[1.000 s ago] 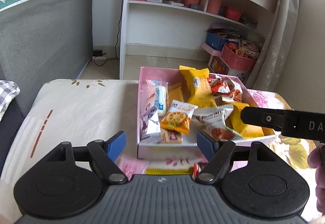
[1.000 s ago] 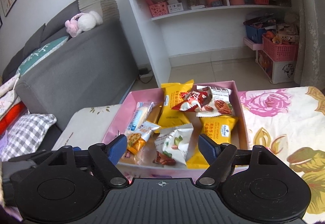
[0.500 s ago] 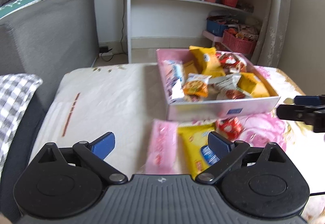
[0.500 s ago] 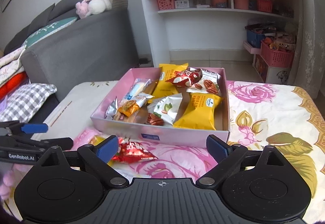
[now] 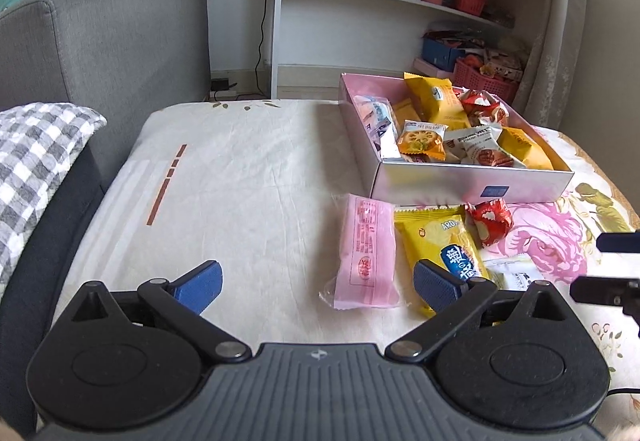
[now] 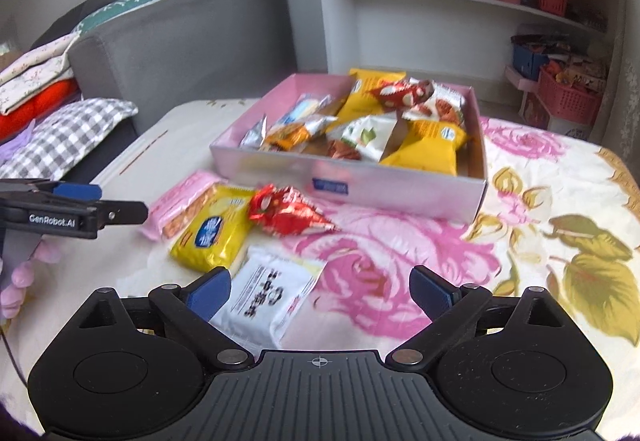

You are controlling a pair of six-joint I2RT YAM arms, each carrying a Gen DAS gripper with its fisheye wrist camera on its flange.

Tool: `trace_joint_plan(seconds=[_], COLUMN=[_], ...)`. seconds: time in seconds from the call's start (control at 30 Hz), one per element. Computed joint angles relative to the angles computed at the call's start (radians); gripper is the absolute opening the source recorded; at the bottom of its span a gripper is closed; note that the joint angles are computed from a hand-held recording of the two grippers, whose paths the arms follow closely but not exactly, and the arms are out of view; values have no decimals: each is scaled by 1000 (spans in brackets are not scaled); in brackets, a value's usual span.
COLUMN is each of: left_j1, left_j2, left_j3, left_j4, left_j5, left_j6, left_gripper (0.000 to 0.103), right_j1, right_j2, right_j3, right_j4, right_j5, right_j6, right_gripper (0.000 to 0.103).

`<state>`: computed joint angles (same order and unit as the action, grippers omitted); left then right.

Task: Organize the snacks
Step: 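Move both open tools back toward the remaining snacks beside the box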

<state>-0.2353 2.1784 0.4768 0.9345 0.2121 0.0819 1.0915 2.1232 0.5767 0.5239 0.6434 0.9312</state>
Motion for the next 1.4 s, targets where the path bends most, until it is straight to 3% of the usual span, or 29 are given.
trace_joint_plan(seconds=[0.3, 0.4, 0.83, 0.97, 1.03, 1.27, 1.4], left_j1=[-7, -24, -85, -81, -78, -59, -77], left_j2=[75, 81, 93, 80, 69, 29, 50], left_j3=[40, 56, 112, 111, 111, 106, 112], left_j4=[34, 21, -34, -57, -76, -138, -109], left_j5=[4, -12, -58, -63, -76, -71, -92], left_j6=[-39, -40, -48, -37, -31, -46, -30], left_gripper=[100, 94, 56, 37, 32, 34, 39], right_j1=[13, 16, 5, -1, -7, -54, -71], right_j2=[111, 143, 180, 175, 165, 138, 139], right_j3=[101, 144, 220, 208, 198, 140, 125], right_j4=[-21, -42, -109, -115, -128, -106, -57], right_j5=[-60, -70, -38, -29, -23, -7, -19], right_j6=[-25, -38, -112, -110, -98, -51, -87], right_gripper=[98, 98, 97, 95, 92, 76, 75])
